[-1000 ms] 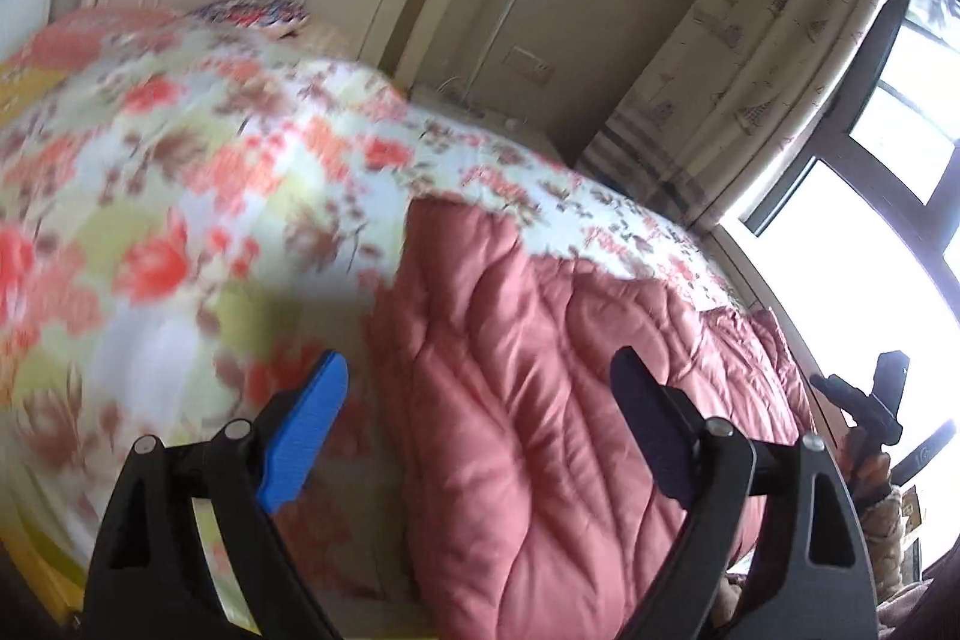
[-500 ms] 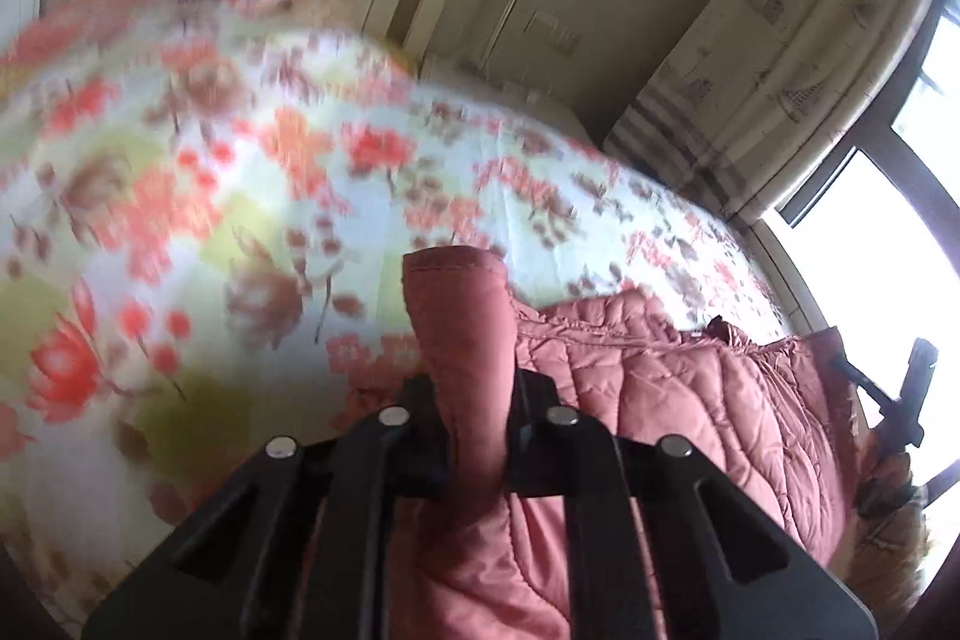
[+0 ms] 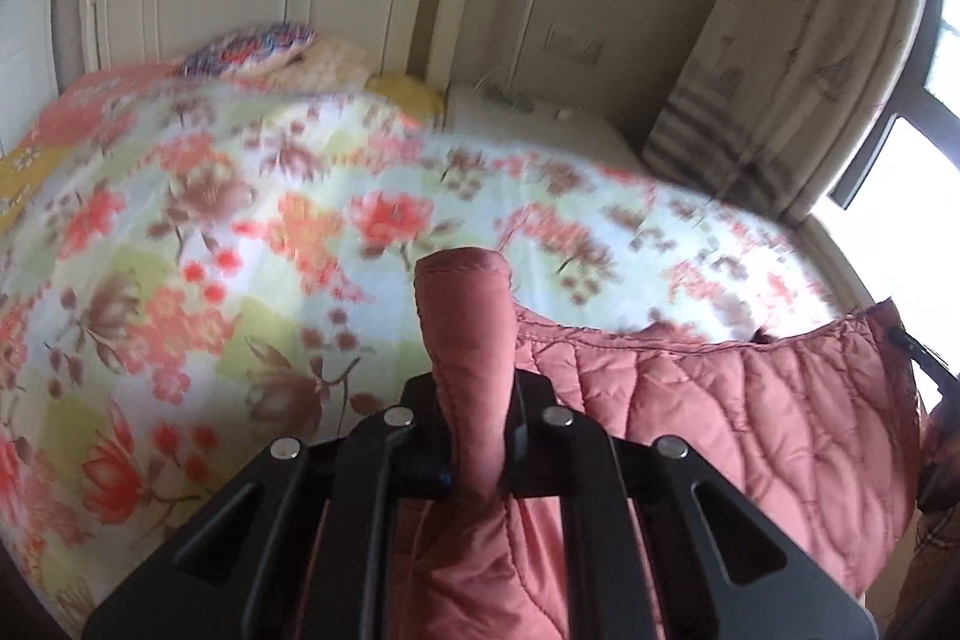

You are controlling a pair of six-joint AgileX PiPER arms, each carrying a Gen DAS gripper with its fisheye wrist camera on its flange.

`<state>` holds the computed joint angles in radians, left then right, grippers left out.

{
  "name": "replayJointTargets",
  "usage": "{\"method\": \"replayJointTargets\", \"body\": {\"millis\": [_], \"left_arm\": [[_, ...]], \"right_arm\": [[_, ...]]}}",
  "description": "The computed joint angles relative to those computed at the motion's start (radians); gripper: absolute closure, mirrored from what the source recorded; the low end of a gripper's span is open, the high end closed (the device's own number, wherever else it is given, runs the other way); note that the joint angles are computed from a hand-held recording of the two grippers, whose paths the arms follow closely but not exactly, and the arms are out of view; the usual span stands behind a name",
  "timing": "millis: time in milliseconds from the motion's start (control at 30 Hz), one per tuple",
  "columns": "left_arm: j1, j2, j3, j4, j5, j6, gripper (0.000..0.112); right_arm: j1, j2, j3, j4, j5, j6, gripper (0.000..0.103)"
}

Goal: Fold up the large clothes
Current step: 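Grasp the edge of the pink comforter with both grippers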

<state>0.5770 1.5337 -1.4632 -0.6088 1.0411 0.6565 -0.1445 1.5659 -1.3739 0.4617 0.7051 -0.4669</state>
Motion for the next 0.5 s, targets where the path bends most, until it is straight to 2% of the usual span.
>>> {"method": "replayJointTargets", "body": {"millis": [33,67,133,167,200,267,300,333,433,500], "left_arm": [[-0.021,0.013,0.028,0.037,-0.041,-0.015,0.100],[-0.041,0.026,0.055,0.078,-0.083,-0.037,0.094],[-0.049,0.066,0.083,0.110,-0.103,-0.066,0.082],[-0.043,0.072,0.084,0.107,-0.099,-0.071,0.073],[-0.031,0.074,0.078,0.115,-0.100,-0.093,0.055],[-0.014,0.057,0.071,0.131,-0.117,-0.120,0.031],[-0.002,0.040,0.071,0.130,-0.133,-0.111,0.029],[-0.001,0.017,0.077,0.144,-0.159,-0.112,0.029],[-0.031,-0.112,0.126,0.273,-0.294,-0.206,0.026],[-0.042,-0.213,0.160,0.257,-0.354,-0.191,0.016]], "right_arm": [[0.008,0.039,0.000,-0.034,-0.001,0.034,0.091],[0.013,0.074,0.007,-0.056,-0.002,0.055,0.091],[0.014,0.104,0.050,-0.054,-0.030,0.049,0.090],[0.003,0.101,0.079,-0.013,-0.053,0.003,0.088],[-0.003,0.089,0.099,0.010,-0.068,-0.017,0.081],[-0.011,0.070,0.099,-0.064,-0.073,0.063,0.052],[-0.024,0.059,0.089,-0.083,-0.061,0.087,0.024],[-0.045,0.042,0.084,-0.061,-0.048,0.075,0.014],[-0.106,-0.036,0.071,0.076,0.007,-0.012,0.015],[-0.110,-0.101,0.064,0.134,0.035,-0.050,0.014]]}}
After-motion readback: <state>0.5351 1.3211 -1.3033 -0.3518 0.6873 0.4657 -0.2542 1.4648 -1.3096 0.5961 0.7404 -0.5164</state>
